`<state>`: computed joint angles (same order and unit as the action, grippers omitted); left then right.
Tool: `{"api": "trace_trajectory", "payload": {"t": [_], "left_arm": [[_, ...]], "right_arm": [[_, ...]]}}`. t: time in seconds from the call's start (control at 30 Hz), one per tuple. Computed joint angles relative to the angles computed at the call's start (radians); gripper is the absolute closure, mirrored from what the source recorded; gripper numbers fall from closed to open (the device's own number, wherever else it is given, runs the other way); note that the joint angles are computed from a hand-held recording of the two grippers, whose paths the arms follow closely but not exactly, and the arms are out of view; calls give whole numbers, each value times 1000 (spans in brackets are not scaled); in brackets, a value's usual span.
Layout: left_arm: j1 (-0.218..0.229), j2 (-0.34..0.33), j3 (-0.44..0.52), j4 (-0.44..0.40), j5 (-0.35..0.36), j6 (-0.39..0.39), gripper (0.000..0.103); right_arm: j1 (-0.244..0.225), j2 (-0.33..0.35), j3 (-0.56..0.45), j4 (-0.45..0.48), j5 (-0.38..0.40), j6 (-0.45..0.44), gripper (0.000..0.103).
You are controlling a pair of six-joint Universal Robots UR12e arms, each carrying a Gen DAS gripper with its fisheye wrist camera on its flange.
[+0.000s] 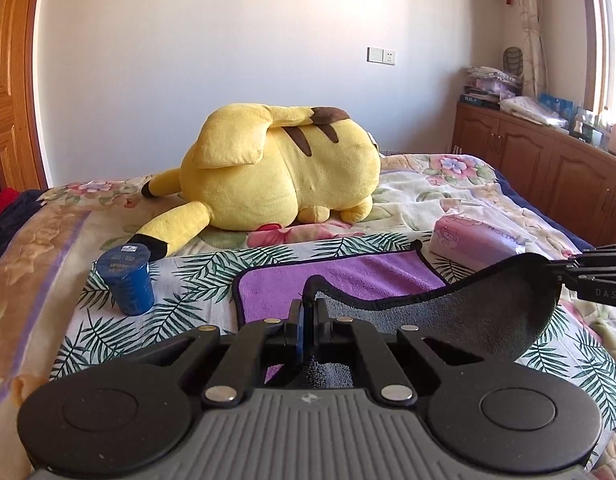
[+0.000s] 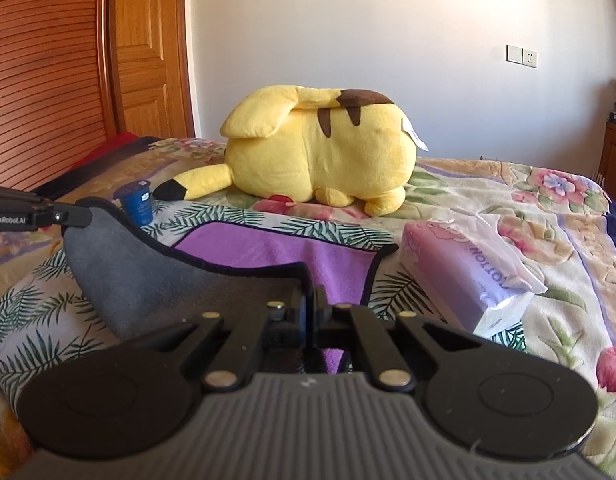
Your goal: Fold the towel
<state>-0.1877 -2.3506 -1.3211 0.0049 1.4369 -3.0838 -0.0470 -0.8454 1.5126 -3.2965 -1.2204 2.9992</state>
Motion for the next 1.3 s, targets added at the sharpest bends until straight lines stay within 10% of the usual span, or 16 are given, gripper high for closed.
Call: {"api": "trace_trajectory", "payload": {"t": [1.3], "left_arm": [[3, -158, 298, -79, 62, 98, 103]], "right_arm": [[17, 133, -260, 48, -53, -51, 100]]}}
